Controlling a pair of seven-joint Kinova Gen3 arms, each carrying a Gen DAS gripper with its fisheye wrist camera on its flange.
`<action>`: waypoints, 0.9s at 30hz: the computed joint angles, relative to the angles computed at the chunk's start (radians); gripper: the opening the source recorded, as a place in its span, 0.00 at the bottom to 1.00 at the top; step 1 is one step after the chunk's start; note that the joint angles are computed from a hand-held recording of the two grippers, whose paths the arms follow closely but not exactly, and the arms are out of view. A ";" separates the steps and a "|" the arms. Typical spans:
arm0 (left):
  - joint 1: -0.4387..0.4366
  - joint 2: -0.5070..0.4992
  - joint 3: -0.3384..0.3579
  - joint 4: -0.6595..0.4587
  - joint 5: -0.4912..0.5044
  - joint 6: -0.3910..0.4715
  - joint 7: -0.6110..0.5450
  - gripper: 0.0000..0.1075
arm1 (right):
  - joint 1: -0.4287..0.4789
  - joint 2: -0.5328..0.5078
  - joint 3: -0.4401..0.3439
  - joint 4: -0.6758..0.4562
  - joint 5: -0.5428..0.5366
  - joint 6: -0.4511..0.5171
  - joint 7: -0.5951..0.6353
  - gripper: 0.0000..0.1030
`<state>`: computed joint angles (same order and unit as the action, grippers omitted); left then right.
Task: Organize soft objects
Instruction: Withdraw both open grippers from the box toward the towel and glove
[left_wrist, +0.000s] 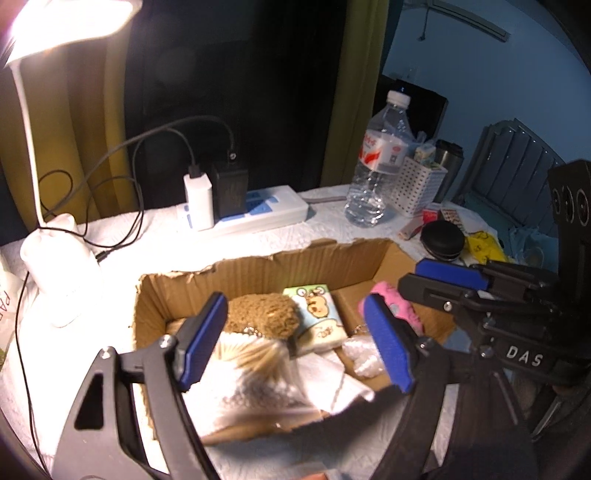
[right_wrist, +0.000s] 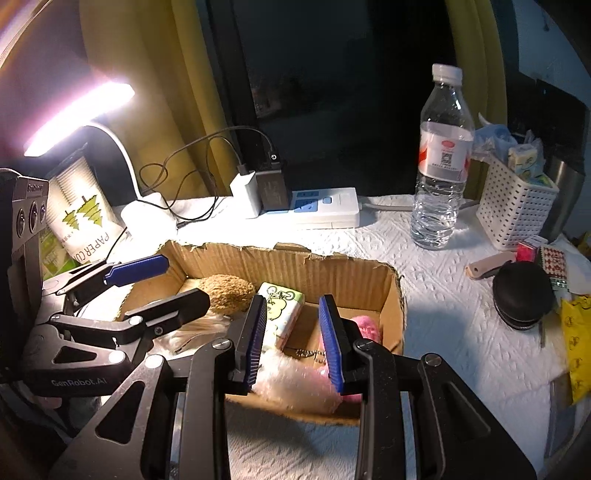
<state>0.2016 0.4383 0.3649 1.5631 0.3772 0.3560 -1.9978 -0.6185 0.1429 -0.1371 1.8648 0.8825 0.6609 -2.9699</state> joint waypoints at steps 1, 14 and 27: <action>-0.010 -0.010 0.012 0.014 0.007 -0.007 -0.010 0.72 | -0.006 -0.005 -0.002 0.003 0.007 0.006 -0.009 0.31; -0.159 -0.152 0.166 0.199 0.201 -0.092 -0.215 0.72 | -0.082 -0.076 -0.106 0.038 0.091 0.176 -0.153 0.31; -0.257 -0.275 0.222 0.347 0.553 -0.081 -0.551 0.72 | -0.174 -0.103 -0.199 0.068 0.121 0.337 -0.283 0.31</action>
<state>-0.0551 0.1635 0.5869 1.9099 0.9307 0.2751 -2.5484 -0.7921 0.0396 -0.3362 1.9329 1.0031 0.9977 -3.2528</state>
